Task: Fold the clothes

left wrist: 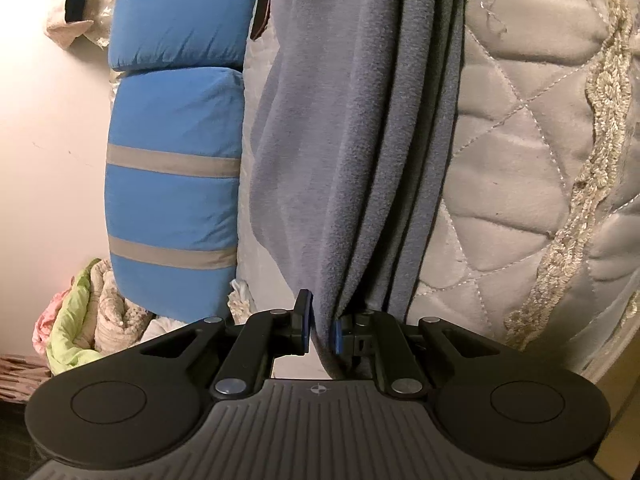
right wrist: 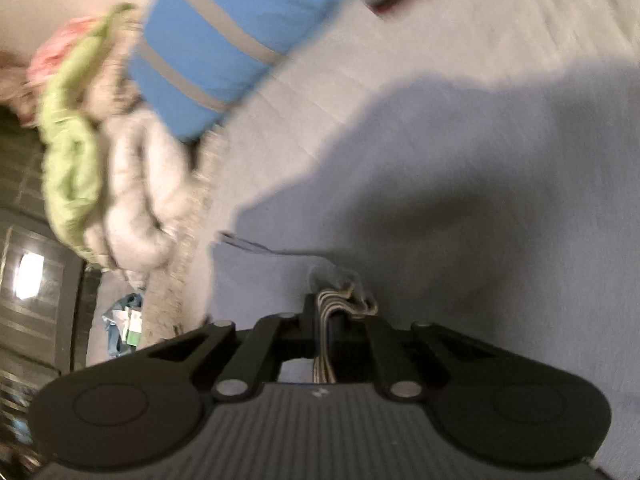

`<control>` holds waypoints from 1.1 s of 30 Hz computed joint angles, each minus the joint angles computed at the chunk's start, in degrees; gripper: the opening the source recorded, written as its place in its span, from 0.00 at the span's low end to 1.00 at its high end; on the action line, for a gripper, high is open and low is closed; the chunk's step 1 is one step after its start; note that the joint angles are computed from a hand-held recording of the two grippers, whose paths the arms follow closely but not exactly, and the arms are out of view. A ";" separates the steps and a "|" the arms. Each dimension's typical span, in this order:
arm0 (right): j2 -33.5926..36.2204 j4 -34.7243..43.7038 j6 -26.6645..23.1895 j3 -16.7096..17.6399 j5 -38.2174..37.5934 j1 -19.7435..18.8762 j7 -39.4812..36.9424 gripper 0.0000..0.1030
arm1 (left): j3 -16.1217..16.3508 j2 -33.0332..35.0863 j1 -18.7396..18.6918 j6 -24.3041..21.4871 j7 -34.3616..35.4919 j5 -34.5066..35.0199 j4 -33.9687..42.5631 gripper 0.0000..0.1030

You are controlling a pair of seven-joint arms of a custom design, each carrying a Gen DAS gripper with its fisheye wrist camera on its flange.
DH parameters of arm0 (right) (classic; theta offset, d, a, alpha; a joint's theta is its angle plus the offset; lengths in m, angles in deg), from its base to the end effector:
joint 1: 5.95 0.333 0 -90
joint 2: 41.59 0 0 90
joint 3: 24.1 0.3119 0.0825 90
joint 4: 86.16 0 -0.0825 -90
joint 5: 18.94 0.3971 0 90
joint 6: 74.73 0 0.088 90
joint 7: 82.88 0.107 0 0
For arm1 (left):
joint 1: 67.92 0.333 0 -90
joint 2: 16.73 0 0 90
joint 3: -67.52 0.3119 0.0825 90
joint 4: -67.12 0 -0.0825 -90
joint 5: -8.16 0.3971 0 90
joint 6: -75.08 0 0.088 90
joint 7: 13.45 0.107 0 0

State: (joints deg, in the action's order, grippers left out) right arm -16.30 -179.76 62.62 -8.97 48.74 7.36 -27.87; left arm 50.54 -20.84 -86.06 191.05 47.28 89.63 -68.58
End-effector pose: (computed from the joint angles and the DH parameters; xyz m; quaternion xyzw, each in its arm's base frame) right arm 0.6363 0.3244 0.4007 -0.6855 0.5293 0.2285 0.4447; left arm 0.4419 -0.2413 0.3577 -0.2303 0.7957 0.2273 0.5120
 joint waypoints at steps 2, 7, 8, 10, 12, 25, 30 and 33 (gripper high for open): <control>-2.51 -2.15 2.53 1.49 5.82 -1.24 -10.23 0.05 | 0.22 0.25 0.19 0.37 0.16 -0.01 0.46 0.11; -1.77 -0.87 5.33 -3.19 -8.76 3.99 2.50 0.05 | 0.59 1.16 0.50 0.87 -0.05 0.51 1.61 0.11; -1.05 -0.23 3.90 -3.83 -12.71 4.38 6.42 0.05 | 0.55 1.11 0.41 0.78 -0.29 0.63 1.39 0.11; -0.08 0.58 1.93 -3.63 -16.42 3.92 10.32 0.05 | 0.59 1.11 0.37 1.05 -0.29 0.55 1.33 0.11; 0.17 0.51 1.21 -2.73 -16.72 2.67 11.46 0.05 | 0.61 1.47 0.33 0.79 0.05 0.17 1.75 0.13; 1.99 1.78 -1.39 0.20 -7.89 -1.65 16.26 0.57 | 1.53 -4.92 1.13 4.93 6.74 -9.49 1.27 0.68; 1.48 1.52 1.37 -0.25 -7.63 -0.56 13.56 0.60 | 4.75 -14.20 2.83 15.96 14.75 -31.74 0.87 0.69; 1.23 1.55 5.46 -1.65 -14.35 2.33 13.04 0.32 | 5.52 -15.03 5.94 19.82 9.31 -38.02 2.96 0.69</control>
